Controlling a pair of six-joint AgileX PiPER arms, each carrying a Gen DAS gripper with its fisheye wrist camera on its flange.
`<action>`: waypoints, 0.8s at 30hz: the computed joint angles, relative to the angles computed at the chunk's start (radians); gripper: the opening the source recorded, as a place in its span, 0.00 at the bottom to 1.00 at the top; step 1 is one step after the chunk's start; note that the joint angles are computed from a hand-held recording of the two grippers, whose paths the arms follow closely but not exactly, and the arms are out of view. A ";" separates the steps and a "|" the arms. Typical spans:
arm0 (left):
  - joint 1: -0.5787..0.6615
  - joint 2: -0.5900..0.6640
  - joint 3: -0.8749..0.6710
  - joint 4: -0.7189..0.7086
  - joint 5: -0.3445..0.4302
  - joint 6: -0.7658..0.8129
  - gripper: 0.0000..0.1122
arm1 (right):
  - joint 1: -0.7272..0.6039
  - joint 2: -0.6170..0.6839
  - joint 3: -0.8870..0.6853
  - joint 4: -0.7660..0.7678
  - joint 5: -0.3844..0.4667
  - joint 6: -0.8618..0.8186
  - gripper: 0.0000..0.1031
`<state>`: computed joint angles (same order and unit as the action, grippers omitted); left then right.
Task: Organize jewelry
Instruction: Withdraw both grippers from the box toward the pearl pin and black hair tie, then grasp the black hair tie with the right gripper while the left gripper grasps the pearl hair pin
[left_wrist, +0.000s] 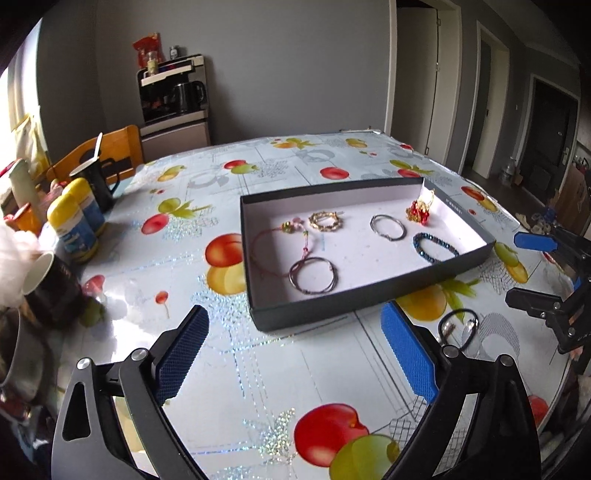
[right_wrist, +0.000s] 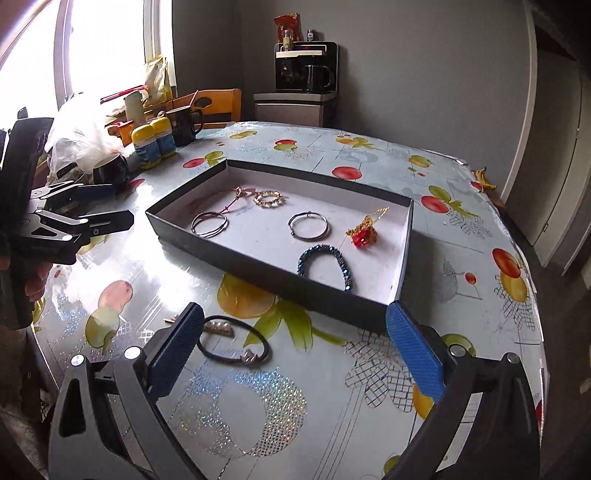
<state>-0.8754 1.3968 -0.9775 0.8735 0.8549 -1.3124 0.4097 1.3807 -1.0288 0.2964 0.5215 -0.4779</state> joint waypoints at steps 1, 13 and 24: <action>-0.011 0.003 0.014 0.003 -0.004 -0.013 0.85 | 0.005 0.002 0.011 0.001 -0.003 -0.002 0.94; -0.075 0.105 0.022 0.002 -0.077 0.016 0.85 | 0.013 0.021 0.064 0.062 -0.011 -0.067 0.92; -0.069 0.122 0.014 -0.027 -0.108 0.056 0.85 | 0.063 0.072 0.026 -0.080 0.011 0.095 0.50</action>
<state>-0.9446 1.5187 -0.9633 0.8462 0.7471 -1.2561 0.4723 1.4526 -1.0033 0.2163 0.5326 -0.3828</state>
